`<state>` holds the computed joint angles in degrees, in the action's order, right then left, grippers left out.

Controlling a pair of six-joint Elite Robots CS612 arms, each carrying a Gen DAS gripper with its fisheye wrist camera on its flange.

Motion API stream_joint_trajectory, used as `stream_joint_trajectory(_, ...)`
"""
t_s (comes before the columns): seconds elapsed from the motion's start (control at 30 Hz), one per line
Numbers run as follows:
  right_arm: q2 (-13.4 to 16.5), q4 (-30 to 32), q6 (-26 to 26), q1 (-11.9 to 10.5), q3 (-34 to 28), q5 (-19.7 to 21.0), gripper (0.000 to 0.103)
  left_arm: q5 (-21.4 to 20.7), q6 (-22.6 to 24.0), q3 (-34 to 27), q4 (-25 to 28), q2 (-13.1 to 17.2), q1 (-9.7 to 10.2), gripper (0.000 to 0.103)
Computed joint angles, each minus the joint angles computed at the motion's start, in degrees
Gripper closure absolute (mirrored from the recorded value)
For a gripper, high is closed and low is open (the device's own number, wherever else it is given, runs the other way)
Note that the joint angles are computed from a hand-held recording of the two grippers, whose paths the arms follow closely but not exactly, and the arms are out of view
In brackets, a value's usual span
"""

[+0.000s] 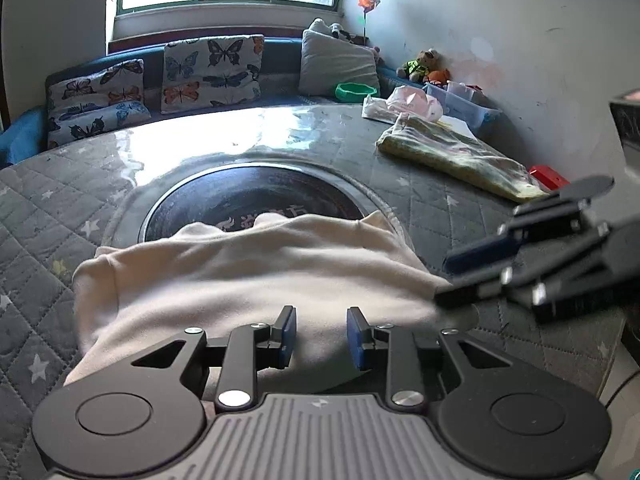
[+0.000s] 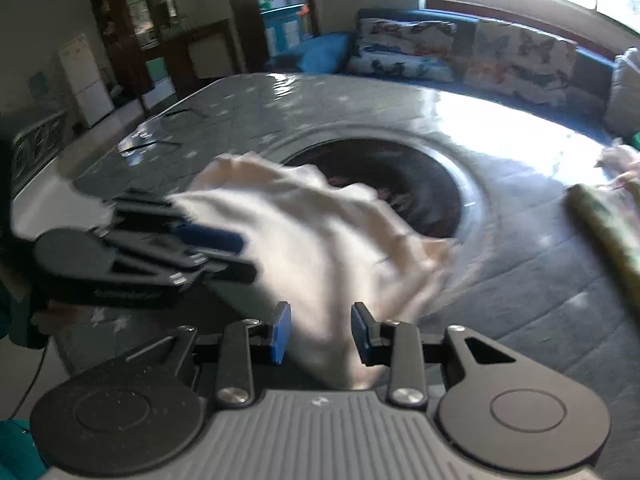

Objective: Fold clothes

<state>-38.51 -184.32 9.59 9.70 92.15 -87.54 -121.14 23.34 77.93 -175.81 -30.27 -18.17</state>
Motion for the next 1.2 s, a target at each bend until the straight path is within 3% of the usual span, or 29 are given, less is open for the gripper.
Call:
stream_joint_trajectory(0.17,-1.24,3.64,0.82,-1.46,0.69,-3.21,0.080,-1.12,0.46,-0.06,0.24,0.00,-0.11,0.070)
stream_joint_trajectory(0.33,-0.82,8.91,-4.36,-1.21,-0.52,-3.24,0.081,-0.60,2.89,0.83,0.73,-0.24,-0.71,0.065)
stream_joint_trajectory(0.53,0.29,7.24,-7.27,-0.51,-1.37,0.01,0.081,-0.41,3.39,0.75,1.40,-0.21,-0.84,0.063)
stream_joint_trajectory(0.8,1.32,4.69,-3.22,-1.76,-1.48,3.43,0.081,0.05,4.24,0.63,2.22,-0.26,-1.02,0.059)
stream_joint_trajectory(1.0,1.52,3.56,-9.42,-0.73,-1.63,0.96,0.081,-0.09,4.35,0.24,3.03,-0.27,-1.10,0.058)
stream_joint_trajectory(1.2,2.33,1.59,-10.46,-0.23,-2.25,0.08,0.101,0.29,4.90,0.30,3.27,-0.32,-1.15,0.056)
